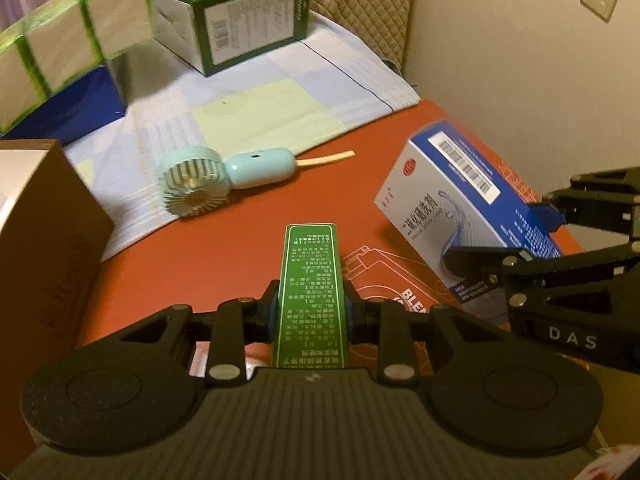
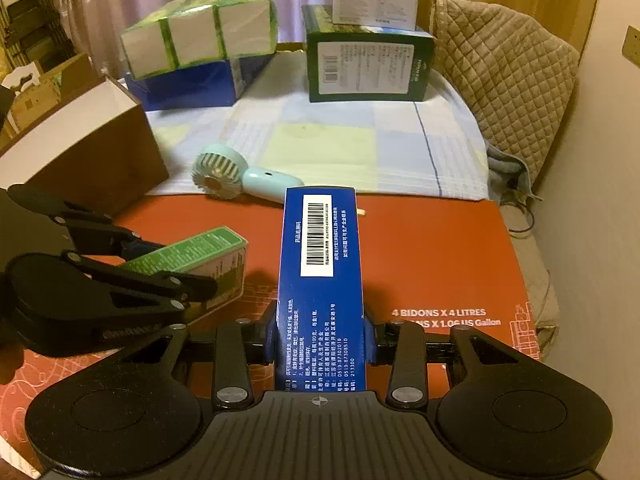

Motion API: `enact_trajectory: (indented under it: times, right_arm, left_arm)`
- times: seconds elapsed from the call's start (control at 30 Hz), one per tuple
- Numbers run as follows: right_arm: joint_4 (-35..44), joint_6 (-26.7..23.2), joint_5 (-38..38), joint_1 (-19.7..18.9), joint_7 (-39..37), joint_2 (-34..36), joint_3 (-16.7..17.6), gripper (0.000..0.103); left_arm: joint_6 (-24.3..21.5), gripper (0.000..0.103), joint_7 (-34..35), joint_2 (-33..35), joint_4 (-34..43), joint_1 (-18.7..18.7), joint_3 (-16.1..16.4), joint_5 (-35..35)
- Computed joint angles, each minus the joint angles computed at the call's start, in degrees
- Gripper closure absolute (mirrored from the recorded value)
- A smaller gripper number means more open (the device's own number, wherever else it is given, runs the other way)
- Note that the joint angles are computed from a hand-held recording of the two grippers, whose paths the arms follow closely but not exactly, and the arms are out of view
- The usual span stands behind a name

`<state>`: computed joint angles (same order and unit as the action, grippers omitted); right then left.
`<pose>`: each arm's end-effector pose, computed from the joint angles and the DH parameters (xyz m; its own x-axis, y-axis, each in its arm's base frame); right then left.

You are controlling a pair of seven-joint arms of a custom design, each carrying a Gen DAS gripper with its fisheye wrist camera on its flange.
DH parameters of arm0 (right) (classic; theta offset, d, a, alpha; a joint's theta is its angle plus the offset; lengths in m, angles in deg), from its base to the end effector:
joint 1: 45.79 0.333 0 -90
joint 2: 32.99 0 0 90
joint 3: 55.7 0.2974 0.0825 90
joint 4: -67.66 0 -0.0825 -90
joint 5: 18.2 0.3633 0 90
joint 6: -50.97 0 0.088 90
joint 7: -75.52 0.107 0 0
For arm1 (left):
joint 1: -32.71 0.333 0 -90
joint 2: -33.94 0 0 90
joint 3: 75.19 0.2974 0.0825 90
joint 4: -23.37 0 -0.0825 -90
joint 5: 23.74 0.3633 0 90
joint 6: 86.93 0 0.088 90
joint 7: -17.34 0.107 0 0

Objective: Organize rigid objects
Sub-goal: 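Lift both medicine boxes and carry them toward the brown box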

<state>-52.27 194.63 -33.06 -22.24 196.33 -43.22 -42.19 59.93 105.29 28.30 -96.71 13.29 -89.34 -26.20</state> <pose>0.4190 0.3279 0.5529 0.2854 -0.9581 -0.0252 -0.7774 -0.2161 -0.5907 0.4565 -0.3067 0.5170 -0.5109 -0.8589 0.0341 -0.7365 0.4169 -0.5327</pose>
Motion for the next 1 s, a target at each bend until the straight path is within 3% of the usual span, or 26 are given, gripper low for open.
enact_trajectory:
  times: [0.5, 1.0]
  right_arm:
    - [3.17, 0.03, 3.11, 2.52, -2.99, 0.74, 1.14, 0.067]
    - [17.15, -0.57, 3.37, 8.52, -6.72, 10.43, 0.93, 0.067]
  left_arm:
    - [2.07, 0.078, -1.92, -10.94, -6.71, 0.47, 3.49, -2.01]
    - [3.24, 0.078, -4.95, -21.18, -12.16, 3.27, 7.53, 0.71]
